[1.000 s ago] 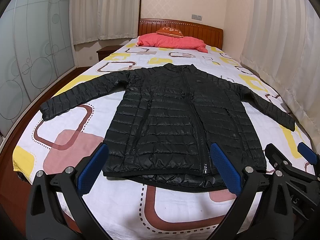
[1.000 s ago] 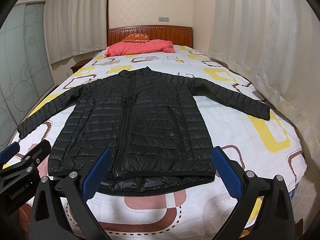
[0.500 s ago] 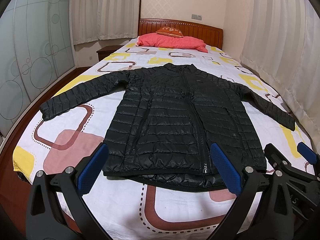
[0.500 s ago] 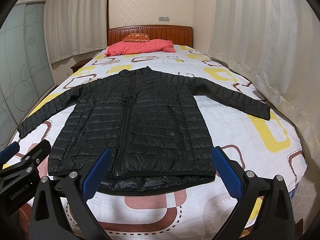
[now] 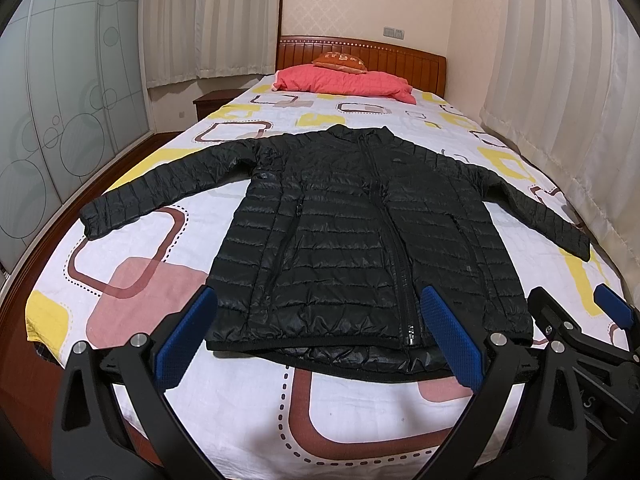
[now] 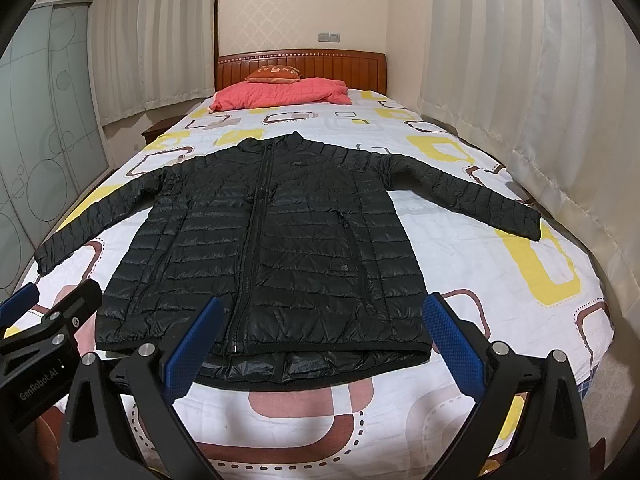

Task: Fold large clothes

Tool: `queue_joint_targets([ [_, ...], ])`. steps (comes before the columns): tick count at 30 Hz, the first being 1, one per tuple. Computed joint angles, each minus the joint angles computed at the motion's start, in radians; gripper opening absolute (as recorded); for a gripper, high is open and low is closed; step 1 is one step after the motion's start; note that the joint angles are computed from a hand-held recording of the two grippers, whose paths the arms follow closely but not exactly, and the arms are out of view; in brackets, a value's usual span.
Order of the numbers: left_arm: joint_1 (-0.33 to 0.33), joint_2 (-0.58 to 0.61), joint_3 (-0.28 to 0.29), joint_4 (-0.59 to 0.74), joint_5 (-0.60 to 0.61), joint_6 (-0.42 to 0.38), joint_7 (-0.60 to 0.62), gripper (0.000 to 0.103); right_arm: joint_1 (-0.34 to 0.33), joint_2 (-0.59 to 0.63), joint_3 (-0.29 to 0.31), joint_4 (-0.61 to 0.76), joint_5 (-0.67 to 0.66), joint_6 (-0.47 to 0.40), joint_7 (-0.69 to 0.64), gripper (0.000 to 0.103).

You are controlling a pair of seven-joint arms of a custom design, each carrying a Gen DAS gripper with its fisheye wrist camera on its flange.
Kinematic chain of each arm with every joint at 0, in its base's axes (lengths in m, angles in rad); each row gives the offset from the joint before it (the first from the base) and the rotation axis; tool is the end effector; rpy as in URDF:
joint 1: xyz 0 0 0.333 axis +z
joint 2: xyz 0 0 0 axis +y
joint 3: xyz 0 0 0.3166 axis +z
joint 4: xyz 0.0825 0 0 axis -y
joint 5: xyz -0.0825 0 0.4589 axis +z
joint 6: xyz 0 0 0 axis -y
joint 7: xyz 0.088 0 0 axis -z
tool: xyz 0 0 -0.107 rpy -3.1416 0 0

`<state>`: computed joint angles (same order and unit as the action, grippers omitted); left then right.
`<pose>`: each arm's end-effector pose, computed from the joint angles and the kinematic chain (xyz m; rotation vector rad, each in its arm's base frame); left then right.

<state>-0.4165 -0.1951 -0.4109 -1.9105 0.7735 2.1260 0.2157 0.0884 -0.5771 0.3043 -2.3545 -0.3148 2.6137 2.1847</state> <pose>0.4263 -0.4438 0.6165 -1.8617 1.4822 -0.7470 0.4590 0.2210 0.6069 -1.6973 1.6813 -0.8101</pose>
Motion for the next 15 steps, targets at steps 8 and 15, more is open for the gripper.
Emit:
queue_joint_targets([
  [8,-0.001,-0.003,0.000,-0.005,-0.004,0.003,-0.001,0.101,0.002,0.000,-0.001,0.000,-0.002,-0.001,0.001,0.099],
  [15,0.000,-0.003,0.000,-0.005,-0.003,0.003,-0.001,0.101,0.002,-0.001,0.000,-0.001,-0.002,-0.002,0.003,0.099],
])
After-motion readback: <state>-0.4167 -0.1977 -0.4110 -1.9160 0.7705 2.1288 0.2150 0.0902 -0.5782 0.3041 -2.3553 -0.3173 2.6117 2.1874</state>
